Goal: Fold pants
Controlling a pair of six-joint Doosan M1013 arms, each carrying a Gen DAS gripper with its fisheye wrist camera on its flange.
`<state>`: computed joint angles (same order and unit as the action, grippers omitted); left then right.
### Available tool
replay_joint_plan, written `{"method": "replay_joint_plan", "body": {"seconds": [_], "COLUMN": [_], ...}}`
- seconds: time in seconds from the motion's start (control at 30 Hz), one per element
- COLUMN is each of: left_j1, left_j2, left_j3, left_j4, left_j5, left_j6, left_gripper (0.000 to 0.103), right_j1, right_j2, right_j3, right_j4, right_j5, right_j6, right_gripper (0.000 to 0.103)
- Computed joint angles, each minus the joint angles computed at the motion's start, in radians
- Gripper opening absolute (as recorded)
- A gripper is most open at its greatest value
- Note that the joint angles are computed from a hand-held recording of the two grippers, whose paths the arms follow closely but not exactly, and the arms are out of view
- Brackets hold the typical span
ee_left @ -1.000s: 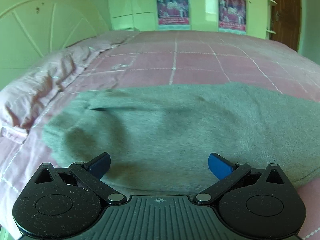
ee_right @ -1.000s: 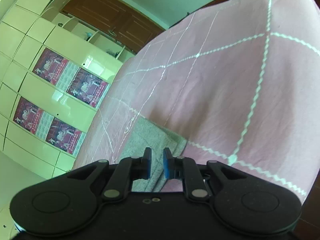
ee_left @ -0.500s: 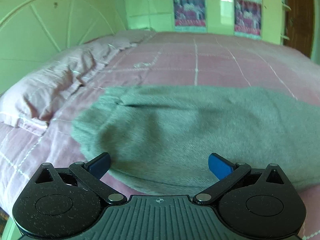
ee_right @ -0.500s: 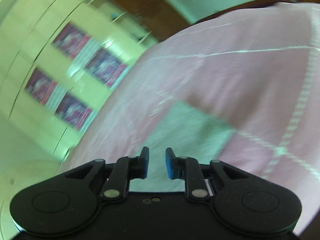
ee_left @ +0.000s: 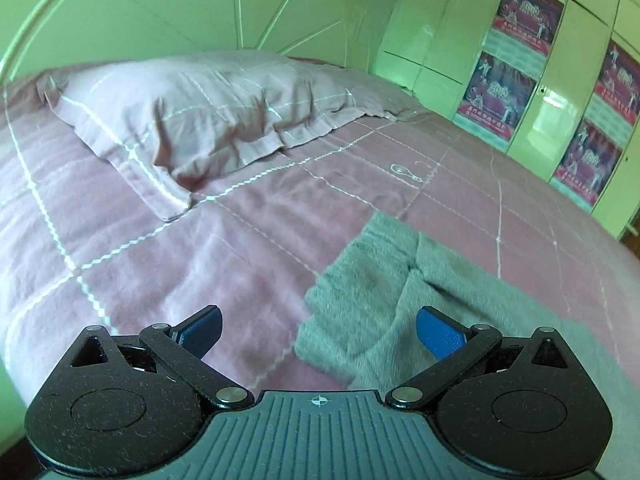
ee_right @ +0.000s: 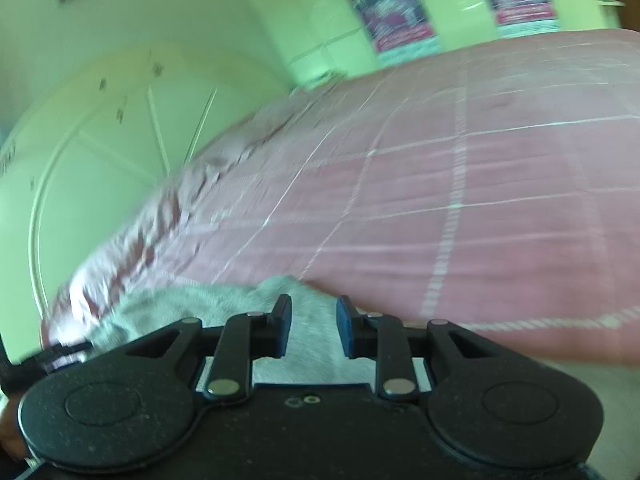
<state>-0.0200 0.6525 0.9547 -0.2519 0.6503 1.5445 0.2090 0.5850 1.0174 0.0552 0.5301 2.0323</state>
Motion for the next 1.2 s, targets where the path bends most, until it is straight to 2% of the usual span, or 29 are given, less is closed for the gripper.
{"method": "replay_joint_plan", "body": {"seconds": [0.03, 0.1, 0.13, 0.2, 0.33, 0.37, 0.4, 0.43, 0.53, 0.57, 0.6, 0.63, 0.67, 0.73, 0.77, 0.9, 0.93, 0.97, 1.03, 1.1, 1.2], "left_j1": [0.003, 0.006, 0.009, 0.016, 0.037, 0.041, 0.044, 0.045, 0.051, 0.054, 0.055, 0.06, 0.06, 0.056, 0.058, 0.062, 0.061, 0.062, 0.051, 0.036, 0.002], "left_j2": [0.014, 0.045, 0.058, 0.07, 0.074, 0.078, 0.076, 0.077, 0.077, 0.075, 0.072, 0.069, 0.077, 0.096, 0.101, 0.102, 0.095, 0.085, 0.037, -0.004, -0.03], "left_j3": [-0.022, -0.071, -0.089, -0.1, -0.093, -0.094, -0.088, -0.086, -0.08, -0.074, -0.069, -0.066, -0.083, -0.109, -0.109, -0.111, -0.104, -0.092, -0.032, 0.022, 0.056], "left_j4": [-0.016, -0.038, -0.055, -0.12, -0.274, -0.306, -0.326, -0.341, -0.392, -0.42, -0.432, -0.457, -0.437, -0.367, -0.375, -0.386, -0.388, -0.401, -0.369, -0.391, -0.438], "left_j5": [0.018, 0.072, 0.091, 0.098, 0.108, 0.112, 0.112, 0.111, 0.096, 0.078, 0.054, 0.041, 0.058, 0.103, 0.107, 0.113, 0.105, 0.088, -0.002, -0.082, -0.144], "left_j6": [0.013, 0.048, 0.063, 0.109, 0.194, 0.215, 0.235, 0.254, 0.302, 0.314, 0.32, 0.347, 0.348, 0.325, 0.328, 0.324, 0.321, 0.321, 0.331, 0.424, 0.567], "left_gripper": [0.1, 0.083, 0.079, 0.069, 0.057, 0.054, 0.052, 0.05, 0.042, 0.035, 0.022, 0.02, 0.02, 0.02, 0.021, 0.022, 0.022, 0.024, 0.024, 0.024, 0.024], "right_j1": [0.004, 0.005, 0.005, 0.001, -0.014, -0.015, -0.016, -0.014, 0.007, 0.01, 0.012, 0.014, 0.016, 0.02, 0.021, 0.026, 0.03, 0.033, 0.04, 0.048, 0.062], "right_j2": [0.037, 0.106, 0.134, 0.19, 0.277, 0.309, 0.319, 0.326, 0.345, 0.338, 0.326, 0.327, 0.339, 0.387, 0.383, 0.32, 0.29, 0.255, 0.181, 0.128, 0.125], "right_j3": [-0.06, -0.175, -0.222, -0.317, -0.468, -0.53, -0.554, -0.569, -0.622, -0.612, -0.592, -0.596, -0.615, -0.69, -0.673, -0.549, -0.5, -0.442, -0.325, -0.238, -0.228], "right_j4": [0.008, 0.037, 0.047, 0.053, 0.142, 0.152, 0.159, 0.157, 0.086, 0.074, 0.063, 0.055, 0.046, 0.023, 0.022, -0.008, -0.038, -0.063, -0.113, -0.112, 0.015], "right_j5": [0.044, 0.133, 0.167, 0.239, 0.374, 0.433, 0.464, 0.471, 0.494, 0.471, 0.443, 0.431, 0.45, 0.555, 0.549, 0.432, 0.383, 0.327, 0.217, 0.134, 0.136], "right_j6": [-0.041, -0.1, -0.116, -0.142, -0.221, -0.236, -0.249, -0.262, -0.263, -0.247, -0.233, -0.222, -0.214, -0.196, -0.185, -0.124, -0.104, -0.078, -0.043, -0.044, -0.136], "right_gripper": [0.02, 0.026, 0.029, 0.029, 0.03, 0.027, 0.013, 0.0, 0.0, 0.0, 0.0, 0.0, 0.0, 0.0, 0.0, 0.0, 0.004, 0.004, 0.005, 0.008, 0.008]}}
